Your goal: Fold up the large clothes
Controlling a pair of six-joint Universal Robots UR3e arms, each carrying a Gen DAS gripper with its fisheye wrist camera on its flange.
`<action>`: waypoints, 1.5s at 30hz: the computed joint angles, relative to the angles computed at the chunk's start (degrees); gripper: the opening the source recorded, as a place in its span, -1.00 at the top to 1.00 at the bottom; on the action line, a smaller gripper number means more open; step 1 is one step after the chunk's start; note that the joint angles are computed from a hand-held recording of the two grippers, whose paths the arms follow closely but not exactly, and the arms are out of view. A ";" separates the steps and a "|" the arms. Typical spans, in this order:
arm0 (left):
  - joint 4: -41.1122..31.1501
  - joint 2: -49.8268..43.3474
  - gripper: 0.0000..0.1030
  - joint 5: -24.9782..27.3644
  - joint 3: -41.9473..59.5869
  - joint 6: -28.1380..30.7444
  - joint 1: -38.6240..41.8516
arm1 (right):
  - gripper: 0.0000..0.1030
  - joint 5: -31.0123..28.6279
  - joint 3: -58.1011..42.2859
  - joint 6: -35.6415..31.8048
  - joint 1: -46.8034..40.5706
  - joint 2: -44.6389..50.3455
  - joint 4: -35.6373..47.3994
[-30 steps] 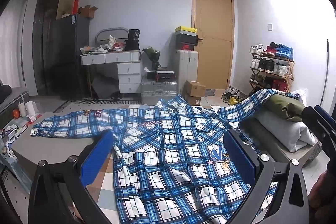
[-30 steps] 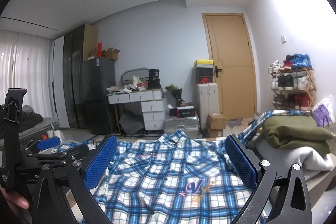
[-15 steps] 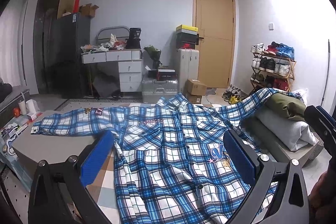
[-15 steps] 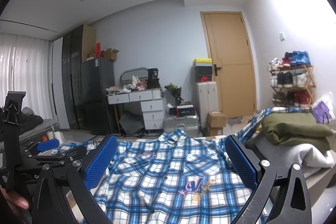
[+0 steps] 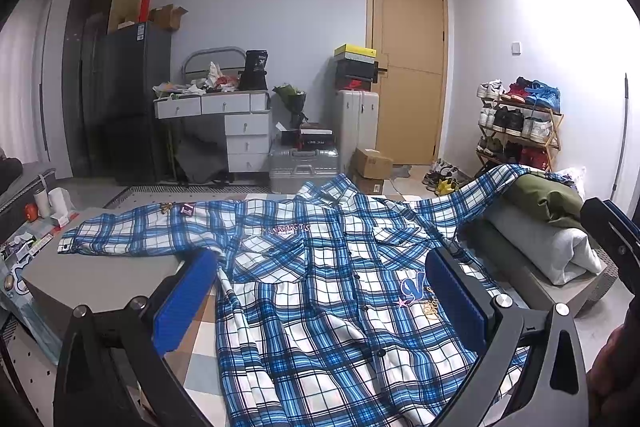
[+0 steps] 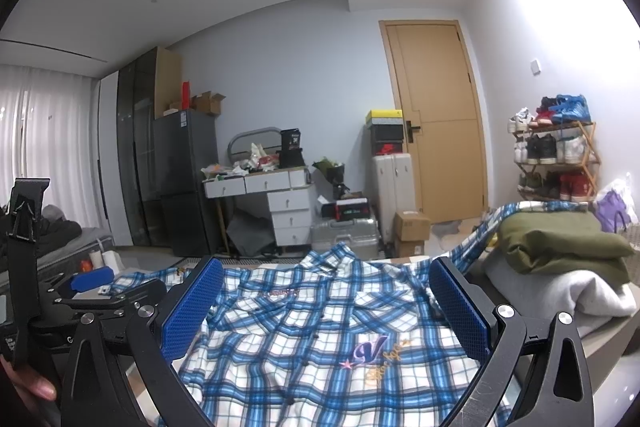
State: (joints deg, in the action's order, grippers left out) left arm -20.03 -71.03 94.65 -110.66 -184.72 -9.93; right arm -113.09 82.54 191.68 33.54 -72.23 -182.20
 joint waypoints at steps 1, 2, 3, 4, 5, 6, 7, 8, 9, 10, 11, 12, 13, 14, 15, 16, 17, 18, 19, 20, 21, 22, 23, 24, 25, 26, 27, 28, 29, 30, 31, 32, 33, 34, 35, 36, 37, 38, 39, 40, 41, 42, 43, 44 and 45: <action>0.03 -0.01 -0.98 0.11 -0.02 -0.02 -0.04 | -1.00 -0.11 -0.12 0.05 0.03 0.03 0.24; -0.06 0.03 -0.98 0.08 -0.03 -0.06 0.01 | -1.00 -0.07 -0.04 0.10 0.02 -0.04 0.26; -0.12 0.00 -0.98 -0.07 0.00 -0.10 0.10 | -1.00 0.03 0.04 0.21 0.00 -0.12 0.34; -0.13 -0.02 -0.98 -0.20 0.01 -0.03 0.13 | -1.00 0.10 0.08 0.29 -0.02 -0.16 0.40; 0.00 0.15 -0.98 -0.30 -0.36 0.05 0.27 | -1.00 0.11 0.04 0.33 -0.03 -0.19 0.49; -0.01 0.18 -0.98 -0.25 -0.47 0.05 0.28 | -1.00 0.04 0.06 0.35 0.03 -0.21 0.47; 0.09 0.30 -0.98 -0.24 -0.70 0.00 0.29 | -1.00 0.01 0.07 0.32 0.05 -0.18 0.38; 0.03 0.34 -0.98 -0.33 -0.74 -0.01 0.33 | -1.00 0.15 -0.02 0.29 -0.05 -0.17 0.49; -0.04 0.33 -0.98 -0.39 -0.71 0.02 0.33 | -1.00 0.17 -0.04 0.24 -0.07 -0.17 0.51; 0.22 0.46 -0.98 -0.37 -1.04 0.07 0.37 | -1.00 0.05 -0.06 0.15 0.00 -0.12 0.47; 0.23 0.54 -0.98 -0.35 -1.16 0.03 0.36 | -1.00 0.13 -0.07 0.19 -0.08 -0.17 0.59; 0.27 0.57 -0.98 -0.31 -1.26 -0.04 0.29 | -1.00 0.21 0.00 0.24 -0.13 -0.25 0.64; 0.26 0.48 -0.98 -0.40 -1.15 0.03 0.32 | -1.00 0.29 0.05 0.28 -0.20 -0.32 0.70; 0.28 0.48 -0.98 -0.35 -1.21 0.01 0.25 | -1.00 0.29 0.05 0.30 -0.18 -0.32 0.69; 0.35 0.41 -0.98 -0.35 -1.23 0.03 0.28 | -1.00 0.31 0.09 0.27 -0.18 -0.32 0.64; 0.35 0.41 -0.98 -0.35 -1.23 0.03 0.28 | -1.00 0.26 0.11 0.21 -0.21 -0.28 0.61; 0.43 0.37 -0.98 -0.24 -1.35 0.13 0.21 | -1.00 0.17 0.07 0.27 -0.20 -0.30 0.76; 0.41 0.42 -0.98 -0.39 -1.38 0.09 0.31 | -1.00 0.20 0.01 0.40 -0.29 -0.34 1.06; 0.45 0.47 -0.98 -0.52 -1.59 0.07 0.39 | -1.00 0.54 -0.11 0.57 -0.60 -0.35 1.31; 0.44 0.36 -0.98 -0.66 -1.61 0.05 0.48 | -1.00 0.51 -0.11 0.70 -0.62 -0.32 1.38; 0.46 0.29 -0.98 -0.86 -1.74 0.09 0.60 | -1.00 0.52 -0.12 0.84 -0.73 -0.30 1.54; 0.39 0.12 -0.98 -0.91 -1.66 0.10 0.59 | -1.00 0.73 -0.07 0.91 -1.00 -0.33 1.73; 0.64 -0.17 -0.98 -1.19 -1.81 0.20 0.75 | -1.00 0.73 -0.06 0.87 -1.13 -0.24 1.79; 0.60 -0.60 -0.98 -1.33 -1.57 0.27 0.83 | -1.00 0.67 -0.30 0.83 -1.41 -0.08 2.17; 0.81 -1.35 -0.98 -1.54 -1.46 0.39 0.97 | -1.00 0.62 -0.66 0.87 -1.87 0.09 2.92; 0.78 -1.95 -0.98 -1.60 -1.14 0.38 0.90 | -1.00 0.85 -0.65 1.00 -2.26 0.12 3.17; 0.87 -2.79 -0.98 -1.83 -0.83 0.39 1.01 | -1.00 1.24 -0.52 1.24 -2.78 0.00 3.45; 1.07 -3.30 -0.98 -2.11 -0.90 0.34 1.29 | -1.00 2.13 -0.26 1.59 -3.74 -0.31 3.81; 1.44 -3.86 -0.98 -2.51 -1.07 0.25 1.68 | -1.00 3.82 0.49 1.94 -5.10 -0.96 3.69; 1.72 -4.50 -0.98 -2.94 -1.10 0.19 2.04 | -1.00 5.47 1.29 2.38 -6.50 -1.65 3.43; 1.99 -5.28 -0.98 -3.13 -1.12 0.16 2.21 | -1.00 7.59 2.39 3.34 -8.83 -2.92 3.56; 1.98 -5.99 -0.98 -3.01 -1.02 0.14 2.09 | -1.00 9.49 3.29 4.11 -10.72 -4.03 3.81; 1.78 -6.68 -0.98 -3.06 -0.82 0.23 2.06 | -1.00 12.49 4.33 5.02 -13.29 -5.45 4.33; 1.67 -7.60 -0.98 -3.49 -0.63 0.42 2.21 | -1.00 17.22 5.58 6.79 -17.66 -7.65 5.64; 1.37 -8.74 -0.98 -4.09 -0.22 0.57 2.45 | -1.00 19.50 6.14 7.90 -20.19 -8.79 6.52; 1.09 -9.90 -0.98 -4.35 0.23 0.47 2.58 | -1.00 23.04 6.38 9.21 -24.31 -10.21 8.21; 0.64 -10.35 -0.98 -4.69 0.59 0.49 2.85 | -1.00 25.34 6.00 9.79 -27.33 -10.94 9.88; 0.22 -11.37 -0.98 -5.12 1.10 0.48 3.08 | -1.00 27.46 4.82 10.11 -30.91 -11.43 12.54; -0.37 -12.06 -0.98 -5.25 1.74 0.44 3.11 | -1.00 28.58 2.87 10.25 -34.36 -11.33 15.46; -0.94 -12.84 -0.98 -5.37 2.34 0.44 3.21 | -1.00 28.79 0.71 10.13 -37.31 -10.60 17.70; -1.35 -13.90 -0.98 -5.29 3.01 0.46 3.19 | -1.00 28.80 -0.94 10.26 -39.63 -9.89 19.28; -1.80 -14.92 -0.98 -5.04 3.71 0.58 3.08 | -1.00 29.29 -2.87 10.88 -42.11 -8.96 21.31; -2.15 -15.64 -0.98 -4.77 4.37 0.65 2.92 | -1.00 31.54 -6.88 11.98 -46.11 -6.89 25.54; -2.57 -16.61 -0.98 -4.25 5.09 0.79 2.73 | -1.00 33.16 -9.89 12.88 -48.70 -5.05 28.36; -3.04 -17.34 -0.98 -4.00 5.77 0.92 2.70 | -1.00 34.90 -14.25 14.56 -51.65 -2.36 32.73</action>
State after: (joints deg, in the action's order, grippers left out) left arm -23.08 -88.37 90.65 -104.89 -183.81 -7.24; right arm -78.20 68.28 206.24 -18.11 -74.59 -149.48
